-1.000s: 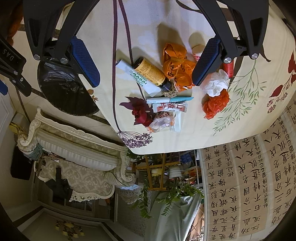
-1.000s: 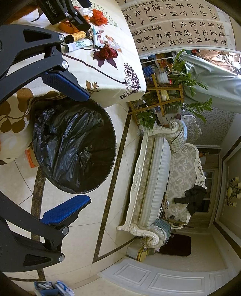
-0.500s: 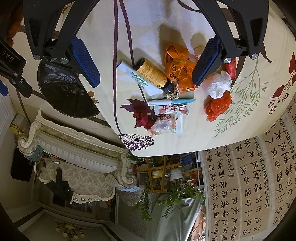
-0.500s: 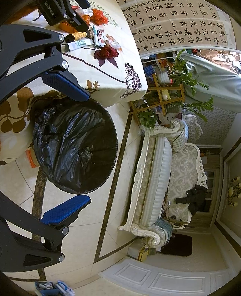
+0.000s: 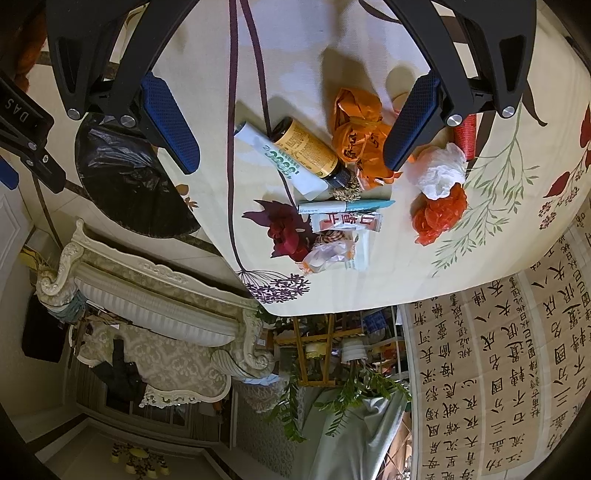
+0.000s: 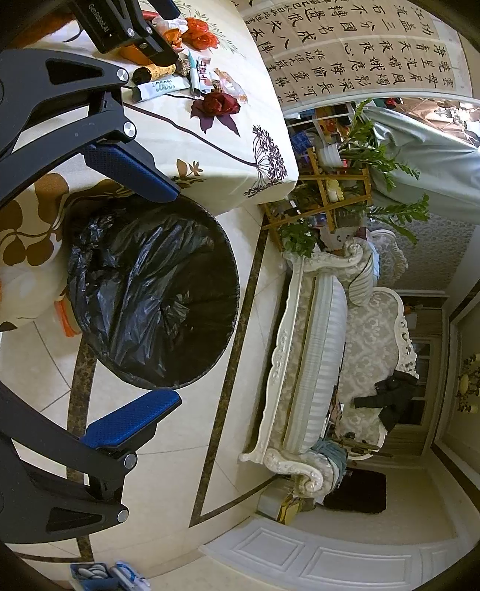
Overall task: Collect trash
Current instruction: 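Grasp the red can with the left gripper while the right gripper approaches the orange bag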
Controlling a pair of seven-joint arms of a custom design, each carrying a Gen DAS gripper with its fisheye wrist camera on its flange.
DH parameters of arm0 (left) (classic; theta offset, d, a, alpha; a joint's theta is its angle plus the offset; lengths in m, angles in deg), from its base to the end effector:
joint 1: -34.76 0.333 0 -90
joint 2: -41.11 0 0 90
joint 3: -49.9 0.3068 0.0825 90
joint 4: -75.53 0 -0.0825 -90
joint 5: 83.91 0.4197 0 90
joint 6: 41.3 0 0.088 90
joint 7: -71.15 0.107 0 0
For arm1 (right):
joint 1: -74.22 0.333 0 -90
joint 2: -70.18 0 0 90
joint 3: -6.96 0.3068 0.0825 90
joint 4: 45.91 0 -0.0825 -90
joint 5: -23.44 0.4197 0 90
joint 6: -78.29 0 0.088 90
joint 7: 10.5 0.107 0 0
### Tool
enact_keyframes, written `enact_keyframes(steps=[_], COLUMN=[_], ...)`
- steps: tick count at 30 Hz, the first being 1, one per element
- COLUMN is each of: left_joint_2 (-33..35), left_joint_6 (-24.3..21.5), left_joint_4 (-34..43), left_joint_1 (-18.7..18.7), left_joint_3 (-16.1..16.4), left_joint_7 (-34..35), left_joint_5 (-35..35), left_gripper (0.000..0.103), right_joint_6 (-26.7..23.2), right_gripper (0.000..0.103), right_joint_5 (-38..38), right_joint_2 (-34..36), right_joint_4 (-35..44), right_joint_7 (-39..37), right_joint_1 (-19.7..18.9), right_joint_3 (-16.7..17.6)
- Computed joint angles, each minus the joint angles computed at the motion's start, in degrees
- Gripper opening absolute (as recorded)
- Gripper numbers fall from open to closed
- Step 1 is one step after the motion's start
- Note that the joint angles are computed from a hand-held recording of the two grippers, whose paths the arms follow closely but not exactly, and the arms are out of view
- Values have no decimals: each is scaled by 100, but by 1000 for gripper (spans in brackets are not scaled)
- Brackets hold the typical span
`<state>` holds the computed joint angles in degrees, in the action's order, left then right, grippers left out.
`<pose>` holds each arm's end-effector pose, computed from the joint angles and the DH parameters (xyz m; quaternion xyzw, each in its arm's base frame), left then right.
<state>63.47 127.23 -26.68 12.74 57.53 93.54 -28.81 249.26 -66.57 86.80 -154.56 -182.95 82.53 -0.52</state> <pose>0.6688 -0.2361 0.3758 -0.6459 0.6340 -0.3047 0.2966 0.6530 0.0841 0.3583 -0.5681 0.6770 -0.3651 0.2926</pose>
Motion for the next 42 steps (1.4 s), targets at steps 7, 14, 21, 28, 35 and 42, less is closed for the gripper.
enact_keyframes(steps=[7,14,21,28,35,42], left_joint_2=[31,-72,-386,-717,-858,-778], left_joint_6=[21,92,66,-94,-413,-374], left_joint_4=[-2,-153,-529,-901,-1178,-1184], left_joint_1=[64,111,150,506,1162,1367], left_joint_3=[-66,-40,103,4,-397,-463], left_joint_7=[245,683,580,16,90,376], left_joint_5=[-220,-604,-483,143,-190,-550], left_gripper=[97,96,96,96,73,68], right_joint_6=[20,176,430,647,665,620], right_gripper=[99,96,82,82,82,82], right_joint_5=[414,1002,2093,2940,3997,4767], right_joint_2=[25,78,238,359,488,586], right_joint_4=[-9,-7,55,89,112,172], right_joint_7=[-359,-962,-2096,-2962,-4099,-4910], right_joint_1=[21,128,266,462,500,647], right_joint_3=[3,-53,-87,-132,75,104])
